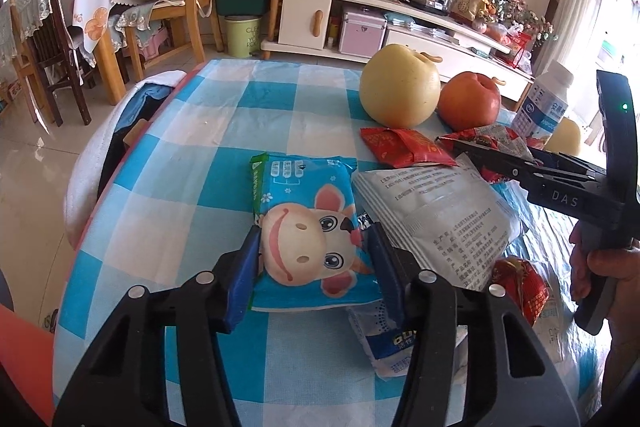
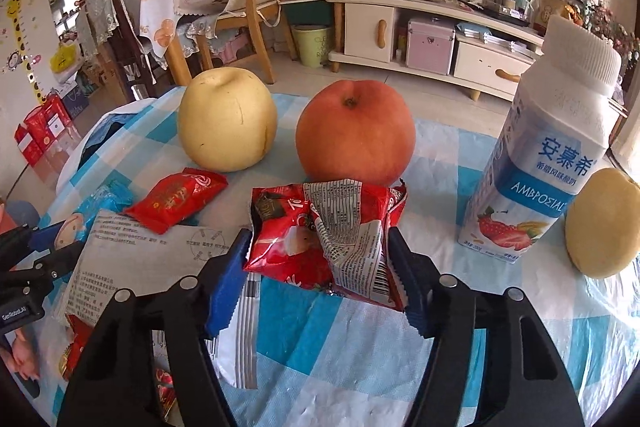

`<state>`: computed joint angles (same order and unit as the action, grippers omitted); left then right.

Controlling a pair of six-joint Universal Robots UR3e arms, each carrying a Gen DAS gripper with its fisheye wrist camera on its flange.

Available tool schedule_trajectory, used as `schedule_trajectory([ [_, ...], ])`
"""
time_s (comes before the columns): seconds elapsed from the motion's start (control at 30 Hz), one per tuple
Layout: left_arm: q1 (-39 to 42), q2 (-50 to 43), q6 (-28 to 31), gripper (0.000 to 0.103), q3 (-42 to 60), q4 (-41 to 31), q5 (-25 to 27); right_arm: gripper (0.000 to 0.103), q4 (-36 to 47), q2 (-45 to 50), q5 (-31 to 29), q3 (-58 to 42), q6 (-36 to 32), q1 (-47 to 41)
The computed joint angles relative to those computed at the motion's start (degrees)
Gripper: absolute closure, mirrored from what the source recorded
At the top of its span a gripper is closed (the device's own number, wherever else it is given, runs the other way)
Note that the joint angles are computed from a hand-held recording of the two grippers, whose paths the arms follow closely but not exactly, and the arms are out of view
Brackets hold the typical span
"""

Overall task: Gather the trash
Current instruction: 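Grasp the cartoon-printed blue snack bag with the left tool while the right tool grasps a red candy wrapper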

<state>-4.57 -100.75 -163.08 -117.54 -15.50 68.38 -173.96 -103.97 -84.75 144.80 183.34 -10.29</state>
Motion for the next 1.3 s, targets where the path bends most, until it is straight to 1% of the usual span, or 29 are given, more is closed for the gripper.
schedule_trajectory([
  [0.07, 0.1, 0.7, 0.7, 0.051, -0.4, -0.8, -0.4, 0.044, 2.0, -2.0, 1.8, 0.5, -0.9, -0.8],
  [0.2, 0.6, 2.9, 2.1, 0.052, -2.1, -2.5, -1.8, 0.048, 6.8, -5.9, 1.9, 0.4, -1.8, 0.2],
  [0.27, 0.5, 4.2, 2.7, 0.053, -3.3, -2.9, -2.1, 0.049, 9.1, -7.9, 1.0, 0.4, -1.3, 1.5],
  [0.43, 0.9, 9.6, 5.0, 0.054, -8.3, -4.8, -3.8, 0.058, 16.3, -14.5, -2.7, 0.4, 0.8, 6.3],
  [0.47, 0.9, 10.7, 5.6, 0.054, -9.4, -5.2, -4.2, 0.063, 18.5, -16.6, -2.5, 0.9, 1.4, 6.7],
  [0.5, 0.9, 12.5, 6.5, 0.054, -10.8, -6.1, -4.7, 0.084, 20.8, -18.3, -2.2, 1.2, 2.1, 7.4],
  [0.53, 1.0, 13.8, 7.0, 0.054, -12.2, -6.3, -4.9, 0.087, 22.9, -19.7, -1.7, 1.5, 2.8, 7.7],
  [0.57, 0.9, 15.6, 7.5, 0.054, -13.6, -7.0, -5.1, 0.091, 23.4, -20.2, -3.3, 1.8, 4.2, 9.6],
  [0.6, 1.0, 17.2, 8.0, 0.054, -14.6, -7.8, -5.5, 0.091, 24.1, -20.0, -5.2, 1.6, 5.7, 11.8],
  [0.63, 1.3, 19.0, 8.7, 0.054, -15.9, -9.0, -6.2, 0.091, 25.9, -21.4, -4.9, 1.9, 6.3, 12.1],
  [0.67, 1.7, 20.5, 9.2, 0.054, -16.9, -10.0, -6.8, 0.091, 28.7, -24.6, -2.4, 2.8, 6.4, 10.8],
  [0.7, 1.8, 22.4, 9.3, 0.054, -18.4, -10.6, -7.2, 0.091, 30.5, -26.9, -1.2, 3.7, 7.4, 10.9],
  [0.8, 2.8, 27.3, 10.3, 0.054, -21.4, -13.3, -8.4, 0.091, 31.4, -28.1, -4.9, 4.0, 12.8, 17.0],
  [0.83, 3.2, 29.3, 10.8, 0.054, -22.4, -14.8, -8.7, 0.091, 33.1, -29.8, -4.9, 4.2, 14.2, 18.0],
  [0.9, 4.5, 34.6, 12.3, 0.055, -24.5, -19.2, -9.8, 0.091, 35.4, -32.4, -6.2, 4.5, 17.1, 20.9],
  [0.97, 6.3, 40.7, 14.5, 0.056, -26.1, -25.5, -10.9, 0.092, 36.7, -32.3, -8.2, 3.7, 20.4, 25.1],
  [1.03, 8.4, 48.2, 17.0, 0.058, -27.4, -33.5, -11.7, 0.092, 37.2, -31.7, -10.1, 3.2, 24.3, 29.7],
  [1.17, 15.6, 59.4, 23.2, 0.06, -26.6, -51.3, -14.8, 0.09, 38.6, -28.6, -17.3, 0.4, 32.5, 39.1],
  [1.23, 18.5, 61.6, 25.3, 0.061, -25.5, -56.1, -16.6, 0.074, 39.6, -28.7, -20.6, -0.9, 35.1, 41.8],
  [1.27, 20.4, 62.8, 26.4, 0.062, -24.8, -59.0, -17.8, 0.054, 40.2, -28.5, -22.9, -1.8, 36.9, 43.1],
  [1.3, 22.4, 64.0, 28.1, 0.063, -23.9, -63.0, -19.1, 0.045, 40.7, -29.6, -24.0, -1.9, 37.7, 43.2],
])
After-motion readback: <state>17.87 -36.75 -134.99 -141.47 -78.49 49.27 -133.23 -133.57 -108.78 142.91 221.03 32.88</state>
